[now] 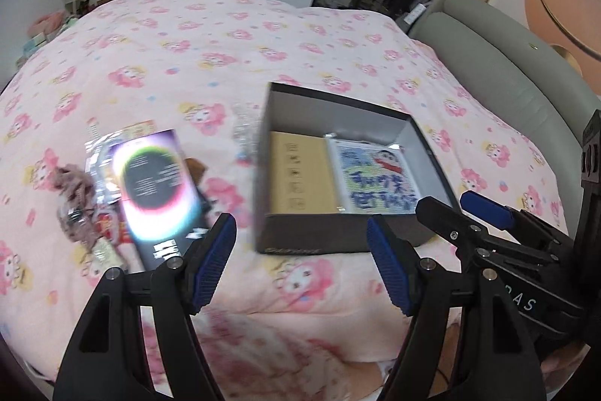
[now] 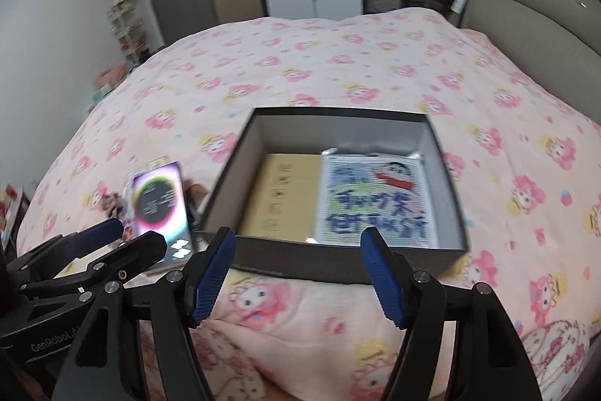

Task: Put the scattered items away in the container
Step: 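Move the left gripper back toward the purple screen protector box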

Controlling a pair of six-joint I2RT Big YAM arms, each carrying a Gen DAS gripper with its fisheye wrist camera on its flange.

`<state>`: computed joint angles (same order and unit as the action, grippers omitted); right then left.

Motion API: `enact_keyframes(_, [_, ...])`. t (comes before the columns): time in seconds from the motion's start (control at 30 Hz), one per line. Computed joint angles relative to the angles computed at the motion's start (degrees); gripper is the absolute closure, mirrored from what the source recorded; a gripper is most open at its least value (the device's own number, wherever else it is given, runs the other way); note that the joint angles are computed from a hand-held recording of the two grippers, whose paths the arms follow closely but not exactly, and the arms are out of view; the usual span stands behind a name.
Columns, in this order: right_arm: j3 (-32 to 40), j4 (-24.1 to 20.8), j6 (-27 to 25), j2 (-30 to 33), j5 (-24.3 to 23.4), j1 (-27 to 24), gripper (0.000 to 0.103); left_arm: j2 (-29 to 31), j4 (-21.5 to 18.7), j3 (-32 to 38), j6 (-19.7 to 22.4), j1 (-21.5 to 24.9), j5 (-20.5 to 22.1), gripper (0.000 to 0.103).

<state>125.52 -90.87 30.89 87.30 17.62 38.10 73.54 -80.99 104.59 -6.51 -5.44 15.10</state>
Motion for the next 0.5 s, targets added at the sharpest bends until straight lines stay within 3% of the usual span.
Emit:
enact_keyframes(0.17, [3.9,-0.7,-0.5,4.1,-1.8,2.5,0.036,-1.6,-0.5,-2.2,1.4,5.1,0.8,0.032])
enact_keyframes(0.37, [10.5,-1.9,-3.7,10.5,-4.5,5.1,0.037,-2.2,-0.6,-5.5,2.2,12.9,4.8,0.032])
enact_keyframes(0.5, [14.8,-1.2,-7.7,15.4,-12.0,5.0,0.037,-1.3,-0.3,-7.1,2.1,18.7,7.8,0.031])
